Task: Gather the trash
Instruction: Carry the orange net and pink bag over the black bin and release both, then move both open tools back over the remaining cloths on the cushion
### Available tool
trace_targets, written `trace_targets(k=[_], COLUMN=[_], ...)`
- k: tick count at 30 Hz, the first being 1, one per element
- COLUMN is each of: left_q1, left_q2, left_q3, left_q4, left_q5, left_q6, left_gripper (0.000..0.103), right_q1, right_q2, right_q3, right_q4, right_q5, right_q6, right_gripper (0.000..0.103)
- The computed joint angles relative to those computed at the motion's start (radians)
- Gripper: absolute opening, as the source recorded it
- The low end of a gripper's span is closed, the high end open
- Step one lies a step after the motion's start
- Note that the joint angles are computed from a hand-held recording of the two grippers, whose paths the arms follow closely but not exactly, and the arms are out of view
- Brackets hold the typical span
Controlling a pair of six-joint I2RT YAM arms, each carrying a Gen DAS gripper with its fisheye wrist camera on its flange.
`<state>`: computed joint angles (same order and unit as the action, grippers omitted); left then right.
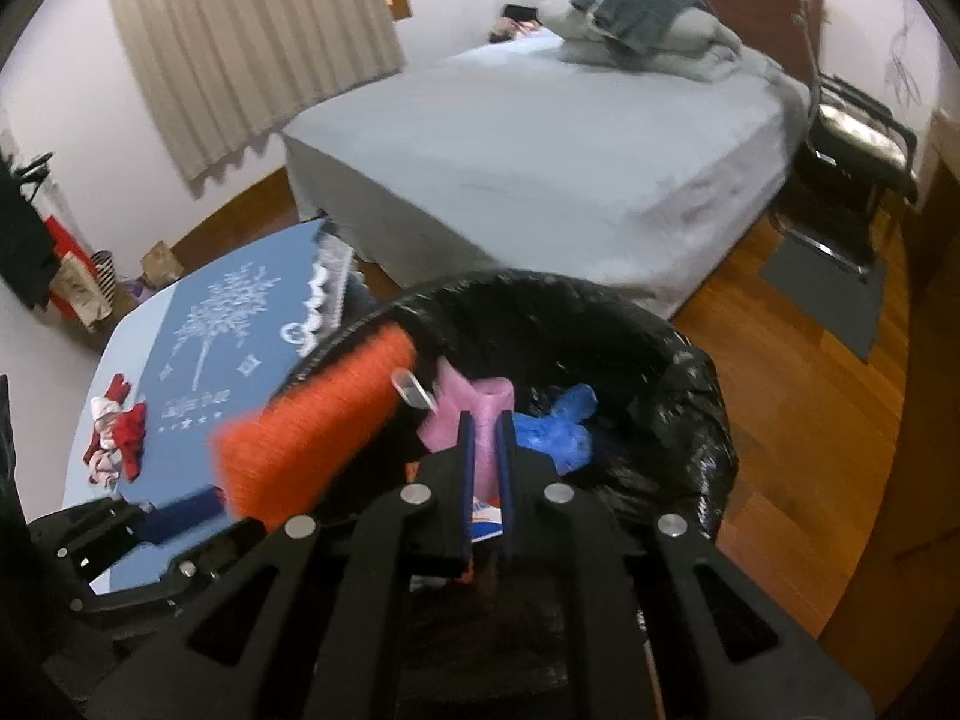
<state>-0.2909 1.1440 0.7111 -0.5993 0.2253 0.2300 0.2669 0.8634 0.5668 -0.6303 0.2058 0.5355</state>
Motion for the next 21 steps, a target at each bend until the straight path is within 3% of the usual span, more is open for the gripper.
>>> trace_targets(k=[3,8,15,21], left_q1=[0.033,0.178,0.681,0.999], left_q2=[0.007,-0.032,0.047,0.266], left_q3=[-0.026,-0.064,-0.003,0.168], left_q4=[0.007,-0.015,-0.053,-0.027], left_q5=[0.008,0.035,0.149,0.206], left_q6=[0.017,0.105,0.408,0.536], left_gripper=[0.048,0.049,0.054,0.056], right_q1=[-0.012,0.068,0.365,0.556], right_q2=[-0.013,-0.027,0.121,0.4], right_q3=[-0.037,-0.074,0.008,0.166], right_q4=[-0.002,-0.011,0.03,0.139], right_q5=[-0.007,0.019,0.134,0.163], right_q6=[-0.002,0.074,0.233,0.295], right_gripper=[0.022,0.022,0.029,0.035])
